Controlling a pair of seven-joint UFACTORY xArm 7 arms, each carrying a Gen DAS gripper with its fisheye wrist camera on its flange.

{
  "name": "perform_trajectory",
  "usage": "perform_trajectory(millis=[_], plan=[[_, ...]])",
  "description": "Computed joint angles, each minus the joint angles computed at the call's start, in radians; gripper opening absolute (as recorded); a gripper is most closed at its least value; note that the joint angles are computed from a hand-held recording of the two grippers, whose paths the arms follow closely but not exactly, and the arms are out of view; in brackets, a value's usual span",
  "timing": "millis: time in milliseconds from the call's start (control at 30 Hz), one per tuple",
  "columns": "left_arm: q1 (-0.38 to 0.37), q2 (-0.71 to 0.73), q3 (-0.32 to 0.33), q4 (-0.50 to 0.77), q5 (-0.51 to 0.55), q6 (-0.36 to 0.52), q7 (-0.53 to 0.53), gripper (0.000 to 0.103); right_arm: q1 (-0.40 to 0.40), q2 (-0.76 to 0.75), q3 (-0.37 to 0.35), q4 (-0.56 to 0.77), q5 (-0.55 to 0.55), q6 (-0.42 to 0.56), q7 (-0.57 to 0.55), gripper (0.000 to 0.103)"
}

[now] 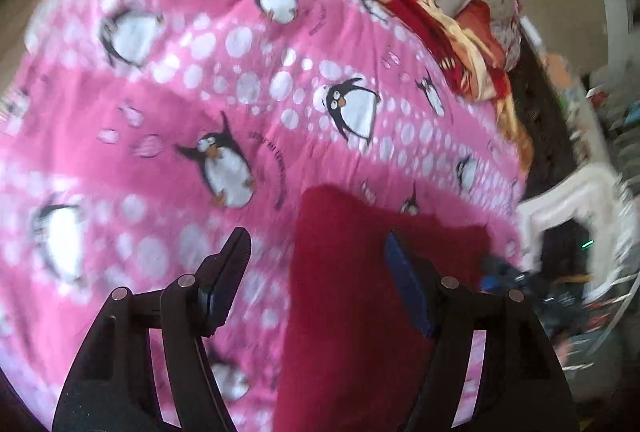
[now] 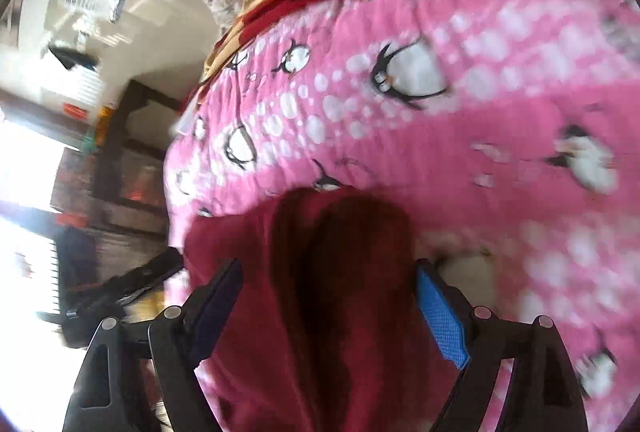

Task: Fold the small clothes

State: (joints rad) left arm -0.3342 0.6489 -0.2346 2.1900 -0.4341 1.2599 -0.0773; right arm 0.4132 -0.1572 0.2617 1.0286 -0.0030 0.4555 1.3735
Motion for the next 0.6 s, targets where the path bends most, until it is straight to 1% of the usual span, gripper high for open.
perform_trajectory(millis=[33,67,100,133,167,200,233,267,300,367,433,467,500,533,567,600], plan=[[0.007,0.041,-0.006,0.049,-0.019,0.032,-0.027,0.063,-0.009,0.004,0.001,-0.033,0.073,-0.063,-0.047,0.084],[0.021,0.055,-0.018,0.058,-0.047,0.034,-0.029,0.035,0.001,0.018,-0.012,-0.04,0.103,-0.091,-0.064,0.074],[0.035,0.059,-0.029,0.056,-0.074,0.026,-0.019,0.028,0.028,0.033,-0.041,-0.037,0.144,-0.089,-0.107,0.053],[0.033,0.041,-0.02,0.035,-0.064,-0.004,-0.012,0.011,0.031,0.038,-0.046,-0.046,0.182,-0.097,-0.133,0.045],[0.017,0.023,-0.002,0.028,-0.013,-0.025,-0.016,0.0,0.053,0.029,-0.065,-0.077,0.227,-0.147,-0.134,0.034],[-0.033,-0.007,0.058,0.001,0.081,-0.057,-0.031,0.0,0.033,0.019,-0.046,-0.091,0.231,-0.166,-0.129,0.031],[-0.07,-0.009,0.096,-0.001,0.154,-0.062,-0.048,0.0,0.008,0.01,-0.024,-0.093,0.192,-0.142,-0.088,0.03],[-0.072,0.007,0.092,0.012,0.184,-0.034,-0.064,0.0,0.001,0.012,-0.02,-0.085,0.151,-0.105,-0.043,0.03],[-0.043,0.008,0.055,-0.012,0.173,-0.027,-0.067,0.0,0.0,0.019,-0.019,-0.086,0.142,-0.094,-0.035,0.03],[-0.026,-0.073,0.055,-0.138,0.143,-0.109,-0.032,0.0,0.004,0.013,-0.022,-0.11,0.147,-0.135,-0.037,0.031],[0.015,-0.155,0.025,-0.245,0.082,-0.153,0.018,0.002,-0.001,0.002,-0.013,-0.088,0.101,-0.093,-0.031,0.035],[0.034,-0.186,0.013,-0.28,0.05,-0.147,0.049,0.003,-0.012,-0.01,0.003,-0.077,0.053,-0.069,0.009,0.044],[0.048,-0.232,0.005,-0.327,0.029,-0.136,0.086,0.005,-0.019,-0.029,0.022,-0.073,0.01,-0.048,0.055,0.062],[0.048,-0.274,0.01,-0.373,0.029,-0.144,0.105,0.015,-0.023,-0.036,0.029,-0.064,-0.014,-0.038,0.077,0.07],[0.041,-0.341,0.017,-0.448,0.045,-0.167,0.127,0.031,-0.033,-0.056,0.055,-0.062,-0.065,-0.028,0.135,0.077],[0.031,-0.417,0.024,-0.532,0.068,-0.198,0.148,0.041,-0.042,-0.08,0.088,-0.059,-0.118,-0.008,0.205,0.079]])
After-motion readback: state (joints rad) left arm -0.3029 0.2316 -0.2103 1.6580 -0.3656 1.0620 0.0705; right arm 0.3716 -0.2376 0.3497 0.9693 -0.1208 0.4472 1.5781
